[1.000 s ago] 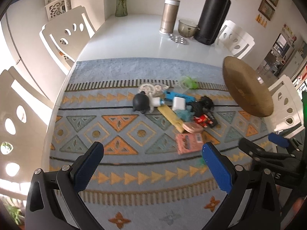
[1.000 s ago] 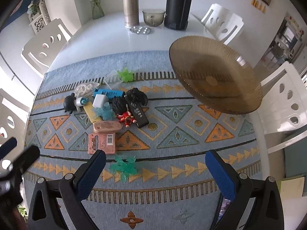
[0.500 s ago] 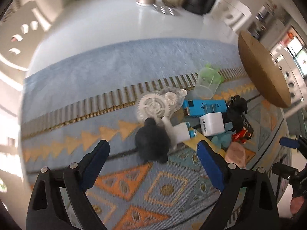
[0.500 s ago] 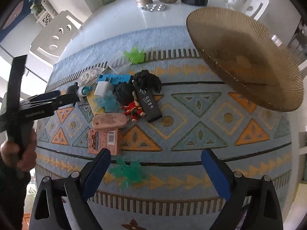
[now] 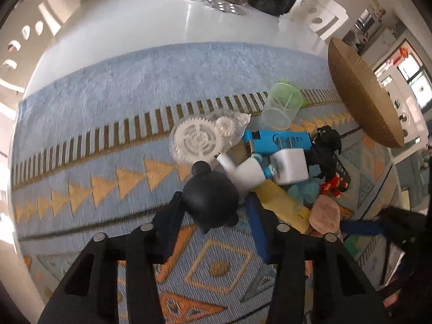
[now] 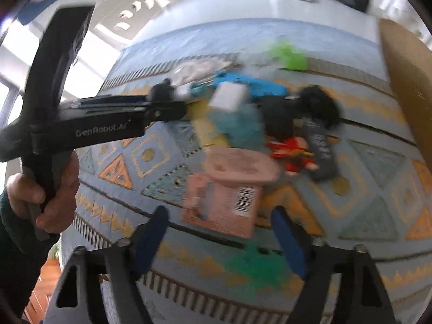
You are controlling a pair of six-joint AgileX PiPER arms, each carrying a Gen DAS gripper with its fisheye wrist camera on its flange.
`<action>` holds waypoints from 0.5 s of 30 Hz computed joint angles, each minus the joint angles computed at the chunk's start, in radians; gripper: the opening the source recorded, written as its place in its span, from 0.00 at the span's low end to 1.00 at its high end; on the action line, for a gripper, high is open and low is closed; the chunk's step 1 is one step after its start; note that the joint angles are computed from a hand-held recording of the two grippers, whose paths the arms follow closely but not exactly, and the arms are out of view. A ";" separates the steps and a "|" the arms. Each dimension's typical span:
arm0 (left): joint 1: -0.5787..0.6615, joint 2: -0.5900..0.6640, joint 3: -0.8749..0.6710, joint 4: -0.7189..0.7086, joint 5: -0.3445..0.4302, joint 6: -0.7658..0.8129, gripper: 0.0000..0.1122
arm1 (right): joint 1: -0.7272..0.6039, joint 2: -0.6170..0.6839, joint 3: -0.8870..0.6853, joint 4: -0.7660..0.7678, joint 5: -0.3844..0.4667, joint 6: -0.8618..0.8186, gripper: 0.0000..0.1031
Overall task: Organize rigid objects
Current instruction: 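Grasp the pink juice box with the right gripper while the left grasps the black figurine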
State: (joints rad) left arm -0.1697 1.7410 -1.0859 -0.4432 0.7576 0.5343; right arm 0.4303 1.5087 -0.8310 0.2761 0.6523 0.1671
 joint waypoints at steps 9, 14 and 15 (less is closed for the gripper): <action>0.084 -0.171 0.181 -0.019 0.097 0.036 0.35 | 0.109 -0.017 0.011 0.149 0.040 -0.131 0.63; 0.100 -0.155 0.135 0.041 0.077 0.021 0.62 | -0.003 -0.062 0.061 0.253 0.065 -0.278 0.65; 0.093 -0.124 0.104 0.047 0.067 0.025 0.63 | -0.010 -0.056 0.047 0.246 0.071 -0.287 0.66</action>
State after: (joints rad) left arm -0.0769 1.6170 -0.9818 -0.3958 0.8247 0.5592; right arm 0.4208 1.4530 -0.7836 0.5226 0.7237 -0.1194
